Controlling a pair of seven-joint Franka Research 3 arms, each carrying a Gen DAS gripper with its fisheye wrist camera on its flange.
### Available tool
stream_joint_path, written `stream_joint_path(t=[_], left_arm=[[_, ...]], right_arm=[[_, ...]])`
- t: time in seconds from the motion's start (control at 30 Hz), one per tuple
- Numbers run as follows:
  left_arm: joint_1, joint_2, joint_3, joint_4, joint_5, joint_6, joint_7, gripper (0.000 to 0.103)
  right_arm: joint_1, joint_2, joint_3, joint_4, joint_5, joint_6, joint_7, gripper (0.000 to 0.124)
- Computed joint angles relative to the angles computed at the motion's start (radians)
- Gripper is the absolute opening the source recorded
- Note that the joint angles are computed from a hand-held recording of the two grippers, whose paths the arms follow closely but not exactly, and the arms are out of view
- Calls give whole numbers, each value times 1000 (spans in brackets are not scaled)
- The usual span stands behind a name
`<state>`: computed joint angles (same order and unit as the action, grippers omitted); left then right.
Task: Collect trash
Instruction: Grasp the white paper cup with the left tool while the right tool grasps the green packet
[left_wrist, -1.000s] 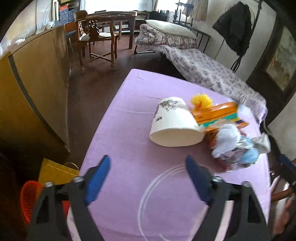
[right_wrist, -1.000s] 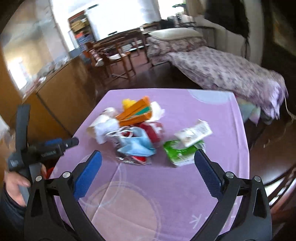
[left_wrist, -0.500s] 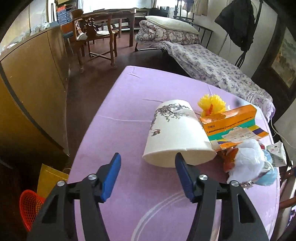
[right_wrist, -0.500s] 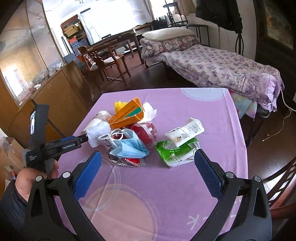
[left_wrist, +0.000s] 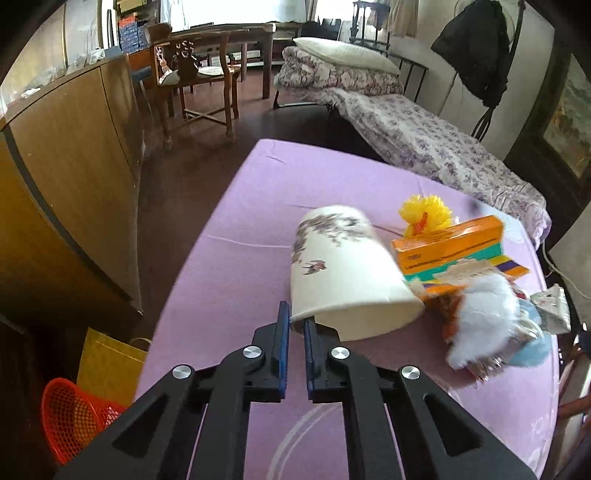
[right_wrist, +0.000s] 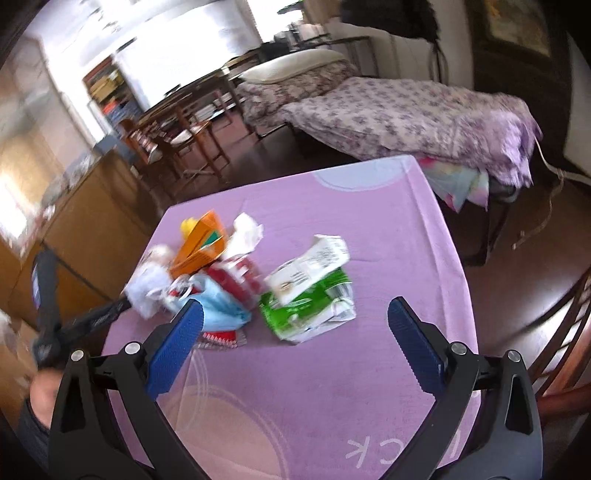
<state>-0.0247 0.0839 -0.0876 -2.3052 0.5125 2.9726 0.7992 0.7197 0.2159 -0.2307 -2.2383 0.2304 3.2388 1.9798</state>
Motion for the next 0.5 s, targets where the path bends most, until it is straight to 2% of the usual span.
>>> stream_joint_path(t=[0.1,0.17,0.2,0.23,0.33,0.37,0.4,0.43,0.5], left_arm=[[27,-59,-46,-64,-253,16,186,7],[15,-95,-53,-101,-405,24,296,7],[8,-103,-50,-108,-412,21,299,7],[2,-112,-47,-116,-416,18,300,7],[-24,-121,-40,-130,-470,1,353,7],[-28,-119,-39,-129,-478,-6,363,7],[-32,-116,-40,-126,-479,-13,366,7],[-33,-114,-40,-124,-471,-13,363,7],[-36,-109,-42,-120,-456,-11,364,7]], right_arm=[[136,45,-149,31,-13,-24,80,96],[163,72,-178,58,-42,-46,100,96],[163,80,-179,67,-61,-52,105,96],[193,90,-212,75,-88,-58,122,96],[345,138,-376,104,-181,-86,205,95],[409,166,-445,118,-211,-94,244,91],[440,179,-480,127,-232,-105,266,85],[468,191,-510,135,-254,-120,286,82],[486,209,-532,153,-292,-146,310,65]])
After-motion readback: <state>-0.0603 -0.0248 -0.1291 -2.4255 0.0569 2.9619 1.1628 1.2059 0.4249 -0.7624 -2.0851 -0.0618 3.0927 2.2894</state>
